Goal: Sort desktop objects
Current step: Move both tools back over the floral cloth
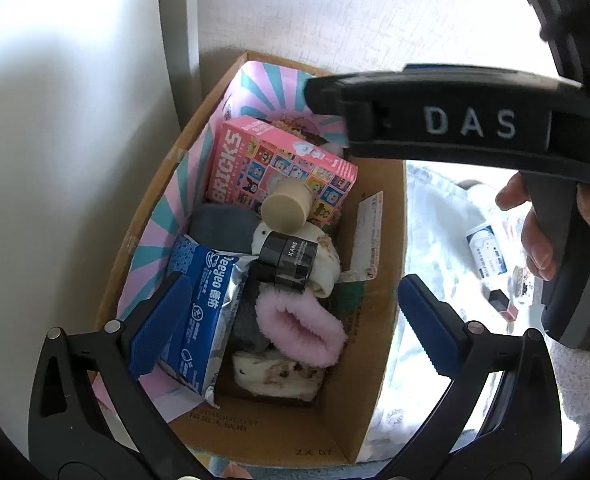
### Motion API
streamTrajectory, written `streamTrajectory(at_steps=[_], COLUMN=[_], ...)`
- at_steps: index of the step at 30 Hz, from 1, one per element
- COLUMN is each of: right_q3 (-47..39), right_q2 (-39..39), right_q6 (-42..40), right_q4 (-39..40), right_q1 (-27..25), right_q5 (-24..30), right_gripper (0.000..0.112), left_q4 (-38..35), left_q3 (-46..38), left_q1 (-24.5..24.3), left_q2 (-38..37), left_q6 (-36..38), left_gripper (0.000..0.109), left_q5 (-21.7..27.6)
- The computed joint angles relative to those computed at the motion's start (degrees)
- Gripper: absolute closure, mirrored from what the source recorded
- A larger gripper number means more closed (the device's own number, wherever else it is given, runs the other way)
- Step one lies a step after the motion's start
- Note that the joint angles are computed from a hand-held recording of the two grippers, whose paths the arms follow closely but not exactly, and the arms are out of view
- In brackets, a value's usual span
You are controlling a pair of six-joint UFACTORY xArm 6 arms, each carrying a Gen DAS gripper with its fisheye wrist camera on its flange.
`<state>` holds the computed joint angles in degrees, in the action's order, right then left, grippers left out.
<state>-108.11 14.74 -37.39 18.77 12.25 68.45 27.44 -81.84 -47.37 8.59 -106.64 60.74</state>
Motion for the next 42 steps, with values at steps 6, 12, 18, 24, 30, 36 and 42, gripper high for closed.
streamTrajectory(at_steps=[6, 12, 18, 24, 30, 36, 42], right_q3=[2.62, 6.27, 10.1, 13.52, 16.29, 15.59, 15.11], right_q2=[-2.5, -5.97, -10.04, -13.95, -17.3, -18.42, -19.18], right_q6=[1.8, 1.93, 1.15, 0.55, 0.02, 0.67, -1.19], right_q4=[-0.21, 0.94, 1.85, 2.12, 1.92, -0.11, 0.77], right_q1=[-1.28, -3.46, -6.79, -11.11, -16.87, -23.28, -30.31], right_q5=[-0.65, -2.24, -3.13, -3.97, -4.32, -2.36, -2.57], right_gripper=[0.026, 0.026, 0.026, 0.026, 0.026, 0.026, 0.026], left_q4=[1.03, 1.61, 3.72, 5.03, 5.05, 1.73, 4.89], left_q3=[-0.68, 0.21, -4.9, -11.66, -23.33, -37.04, -50.26], left_q1=[-0.14, -0.06, -1.73, -1.65, -2.12, -2.29, -3.21], left_q2=[0.94, -1.18, 0.05, 4.25, 11.62, 19.78, 27.63], left_q6=[0.24, 1.33, 4.53, 8.97, 16.12, 24.24, 29.64], left_gripper=[0.006, 0.006, 0.006, 0.006, 0.006, 0.006, 0.006], left_q5=[-0.03, 0.3, 3.68, 4.08, 8.11, 12.97, 14.18])
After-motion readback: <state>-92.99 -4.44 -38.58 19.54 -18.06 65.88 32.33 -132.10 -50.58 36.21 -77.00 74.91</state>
